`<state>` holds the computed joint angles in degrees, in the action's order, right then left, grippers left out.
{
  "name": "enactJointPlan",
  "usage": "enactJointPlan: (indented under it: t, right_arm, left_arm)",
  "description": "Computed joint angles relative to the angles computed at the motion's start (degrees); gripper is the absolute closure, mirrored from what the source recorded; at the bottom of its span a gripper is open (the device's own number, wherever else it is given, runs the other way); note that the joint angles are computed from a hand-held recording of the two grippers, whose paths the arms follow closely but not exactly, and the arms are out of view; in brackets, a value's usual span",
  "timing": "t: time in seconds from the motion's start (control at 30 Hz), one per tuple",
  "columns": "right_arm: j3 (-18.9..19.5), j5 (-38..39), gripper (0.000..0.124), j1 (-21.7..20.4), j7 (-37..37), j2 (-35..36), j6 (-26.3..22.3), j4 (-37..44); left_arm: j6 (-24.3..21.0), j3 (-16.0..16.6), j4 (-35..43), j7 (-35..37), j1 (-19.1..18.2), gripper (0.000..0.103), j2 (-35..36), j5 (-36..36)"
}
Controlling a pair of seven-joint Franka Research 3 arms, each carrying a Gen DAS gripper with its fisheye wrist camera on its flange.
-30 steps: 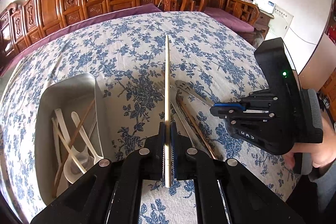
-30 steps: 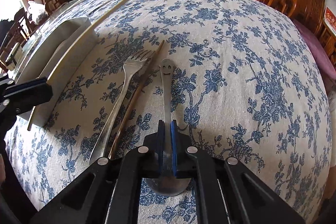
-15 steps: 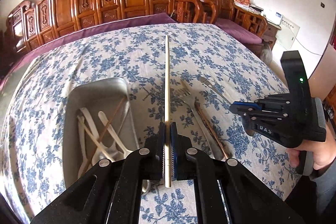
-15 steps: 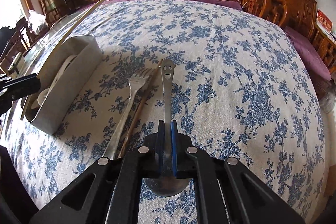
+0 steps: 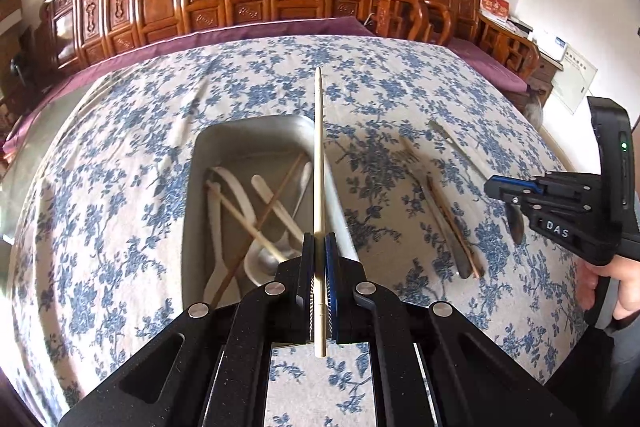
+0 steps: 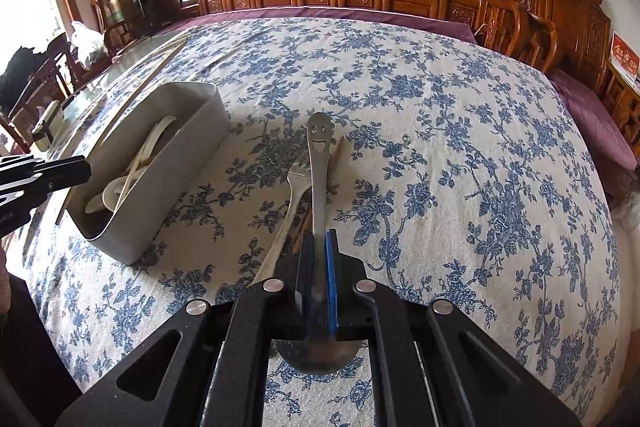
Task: Organize utensils
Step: 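Lower the left tool's chopstick into the grey tray and open while the right tool holds the spoon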
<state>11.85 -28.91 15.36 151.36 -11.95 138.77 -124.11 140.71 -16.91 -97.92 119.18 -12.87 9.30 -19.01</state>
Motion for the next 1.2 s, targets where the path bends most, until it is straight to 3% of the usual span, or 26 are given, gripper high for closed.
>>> enactJointPlan:
  t: [0.43, 0.93, 1.07, 1.2]
  right_arm:
    - [0.1, -0.2, 0.117, 0.6, -0.7, 0.8, 0.7, 1.1]
    - [-0.4, -0.4, 0.117, 1.5, -1.0, 2.1, 0.6, 2.4]
    - [-0.2, -1.0, 0.117, 1.8, -0.7, 2.4, 0.9, 3.0]
    - [0.1, -2.0, 0.117, 2.3, -0.8, 3.1, 1.0, 4.4]
  left_arm:
    - [-3.4, 0.9, 3.6, -6.7, -0.2, 0.099, 4.3, 8.4]
    - [-3.8, 0.4, 6.1, -9.8, 0.6, 0.097, 6.9, 10.0]
    - [-3.0, 0.3, 6.2, -10.4, 1.0, 0.08, 6.8, 9.9]
    - [-2.5, 0.3, 6.6, -11.2, 1.4, 0.077, 7.0, 9.5]
